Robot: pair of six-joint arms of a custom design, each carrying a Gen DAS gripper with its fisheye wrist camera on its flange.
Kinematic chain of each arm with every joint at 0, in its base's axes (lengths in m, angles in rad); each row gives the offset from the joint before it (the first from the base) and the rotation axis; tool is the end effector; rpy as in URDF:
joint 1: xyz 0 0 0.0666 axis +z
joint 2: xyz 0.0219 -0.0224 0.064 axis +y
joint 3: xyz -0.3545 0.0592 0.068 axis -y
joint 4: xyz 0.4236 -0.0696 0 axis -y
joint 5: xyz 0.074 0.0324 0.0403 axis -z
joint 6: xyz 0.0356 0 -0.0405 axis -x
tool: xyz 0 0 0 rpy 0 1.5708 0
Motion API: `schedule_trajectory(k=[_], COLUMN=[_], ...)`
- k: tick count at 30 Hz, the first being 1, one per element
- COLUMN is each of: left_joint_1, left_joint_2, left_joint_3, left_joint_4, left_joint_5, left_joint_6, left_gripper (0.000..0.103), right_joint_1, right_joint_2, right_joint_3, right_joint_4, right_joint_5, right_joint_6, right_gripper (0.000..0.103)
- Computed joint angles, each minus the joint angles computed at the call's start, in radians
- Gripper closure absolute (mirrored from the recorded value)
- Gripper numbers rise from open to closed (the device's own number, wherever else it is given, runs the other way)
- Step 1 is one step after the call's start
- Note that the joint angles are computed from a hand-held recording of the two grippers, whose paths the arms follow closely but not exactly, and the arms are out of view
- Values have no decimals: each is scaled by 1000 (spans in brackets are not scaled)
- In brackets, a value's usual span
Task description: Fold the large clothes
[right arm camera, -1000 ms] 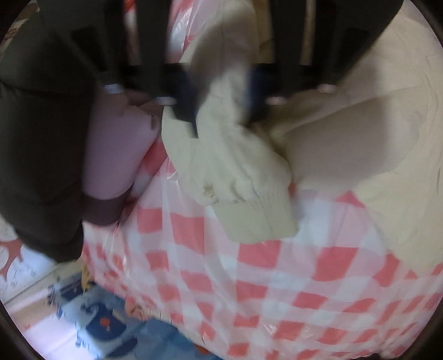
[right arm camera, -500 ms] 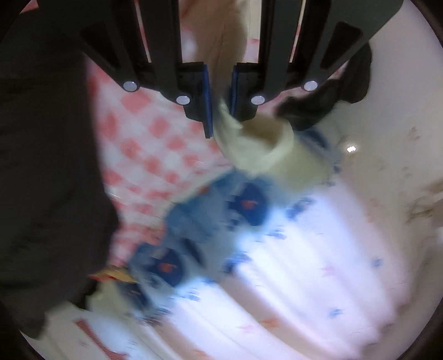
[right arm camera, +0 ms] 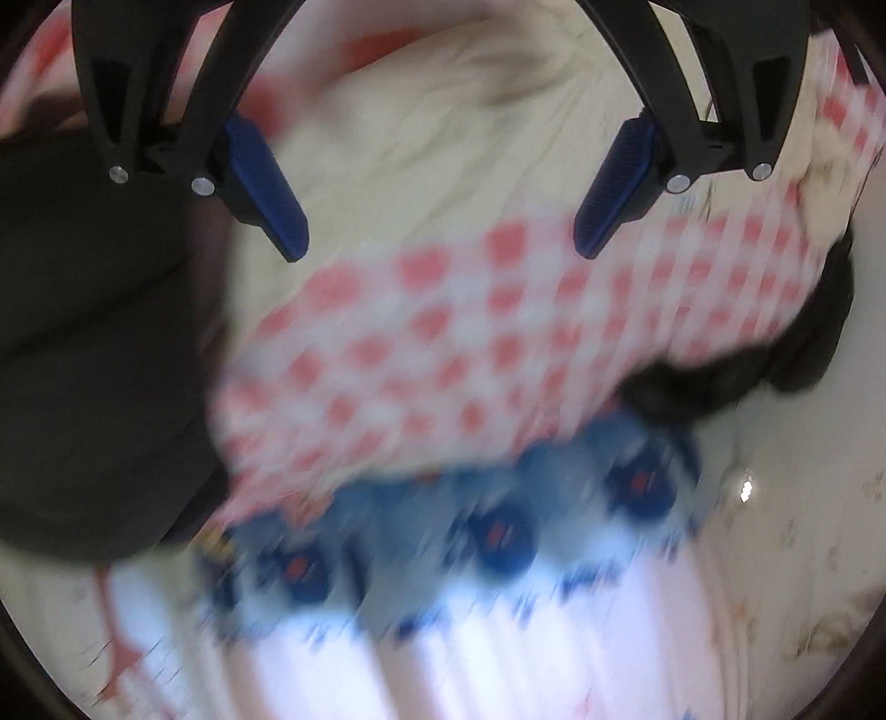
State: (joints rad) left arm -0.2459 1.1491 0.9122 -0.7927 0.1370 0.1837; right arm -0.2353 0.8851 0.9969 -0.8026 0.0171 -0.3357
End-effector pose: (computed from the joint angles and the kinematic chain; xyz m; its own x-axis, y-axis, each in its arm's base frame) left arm 0.3932 -0.1041 0.2887 -0.8738 0.0327 -0.4851 0.1523 0.9659 -0.2092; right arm 0.3453 -0.0838 0.4253 -0.5040 0.4595 -0.7313 0.4363 0.8662 0.2436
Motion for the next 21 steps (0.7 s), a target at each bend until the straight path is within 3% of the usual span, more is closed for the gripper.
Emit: schedule_trajectory(k=[2, 4, 6, 7, 10, 11, 14, 16, 19, 21], left_joint_1=[6, 14, 24, 32, 56, 71, 163, 264, 417, 471], left_joint_2=[0, 7, 8, 7, -23, -35, -43, -8, 146, 307], left_joint_3=[1, 7, 13, 17, 20, 26, 74, 145, 330, 505], left_joint_4=[-1, -7, -14, -17, 12, 28, 65, 59, 42, -39], left_joint_5=[1, 7, 16, 23, -13, -35, -76, -20, 41, 45], left_joint_6=[1, 1, 1, -3, -25, -47, -54, -31, 19, 33], left_gripper=[8, 8, 8, 8, 8, 8, 8, 8, 8, 8], right_joint_1=[58, 83, 38, 17, 60, 75, 205, 312, 458, 539], right_joint_2=[85, 210, 282, 263, 181, 139, -23, -66, -101, -77], right_joint_3=[-23, -14, -31, -67, -83, -98, -158, -168, -214, -244], right_joint_4=[-4, -74, -111, -71, -97, -79, -17, -1, 59, 105], right_joint_5=[22, 65, 3, -28, 33, 17, -40, -28, -70, -63], right_joint_6=[8, -23, -92, -125, -206, -226, -303, -321, -400, -448], right_gripper=[10, 10, 10, 10, 10, 10, 9, 7, 7, 7])
